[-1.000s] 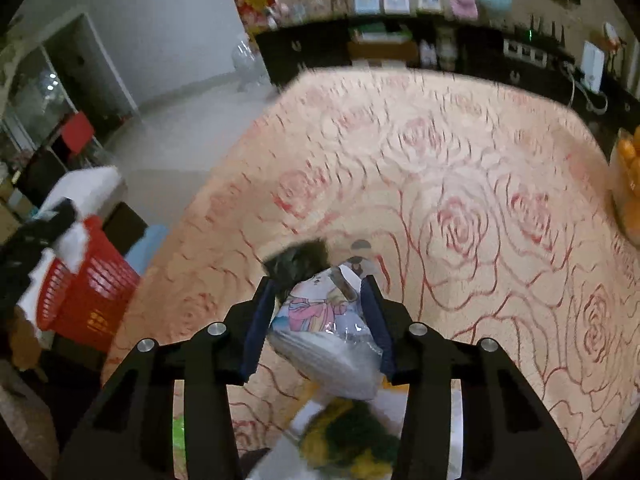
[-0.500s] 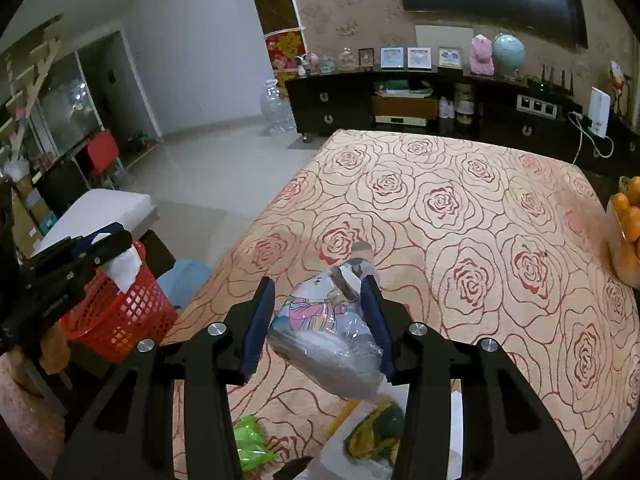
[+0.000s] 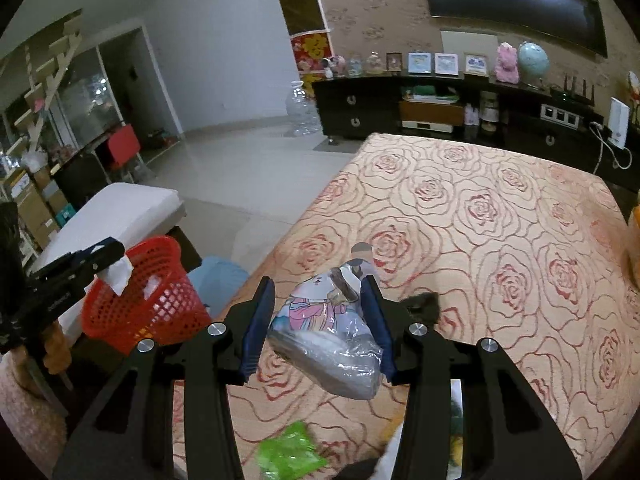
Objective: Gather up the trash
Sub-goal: 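Carry the white tissue to the red basket with left while right carries the snack bag, then open the left gripper over the basket while right releases the snack bag into it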
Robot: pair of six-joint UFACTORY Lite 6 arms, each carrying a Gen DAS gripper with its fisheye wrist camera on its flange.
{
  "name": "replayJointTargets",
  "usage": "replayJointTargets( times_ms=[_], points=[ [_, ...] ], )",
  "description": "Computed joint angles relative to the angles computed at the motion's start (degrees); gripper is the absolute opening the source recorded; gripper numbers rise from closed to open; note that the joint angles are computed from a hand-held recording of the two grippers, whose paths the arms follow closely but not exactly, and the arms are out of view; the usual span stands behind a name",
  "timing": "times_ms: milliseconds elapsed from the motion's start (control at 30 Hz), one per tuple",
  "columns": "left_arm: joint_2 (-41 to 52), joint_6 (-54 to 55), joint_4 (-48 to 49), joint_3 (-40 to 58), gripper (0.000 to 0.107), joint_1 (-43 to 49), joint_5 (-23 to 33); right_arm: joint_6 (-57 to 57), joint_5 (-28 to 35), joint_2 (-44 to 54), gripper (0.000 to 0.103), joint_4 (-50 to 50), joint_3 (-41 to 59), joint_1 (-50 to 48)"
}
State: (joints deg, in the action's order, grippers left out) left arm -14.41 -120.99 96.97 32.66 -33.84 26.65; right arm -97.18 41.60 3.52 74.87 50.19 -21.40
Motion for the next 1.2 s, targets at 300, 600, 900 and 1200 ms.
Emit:
replayJointTargets(
  times_ms=[300,600,900,1200],
  points=[
    [-13.52,11.01,-8.48,-10.26,0.024,8.16,-1.02,-0.81,-2.52,-6.73,0.044,4.21,-8.96,6.10],
    [-15.26,10.74,-5.81,-12.91,0.024,19.77,-9.67,-0.11,-9.40,-11.41,0.044,8.99,-16.59,19.40],
    [-11.30,11.50,-5.01,-11.53,0.024,24.35,-13.39,9.02,-14.74,-7.94,0.044,10.32,-9.81,34.74],
    [-10.37,14.28,-7.34,-11.14,0.024,31.46,-18.59,20.34,-15.40,3.29,0.044,5.84,2.99,42.50]
  ],
)
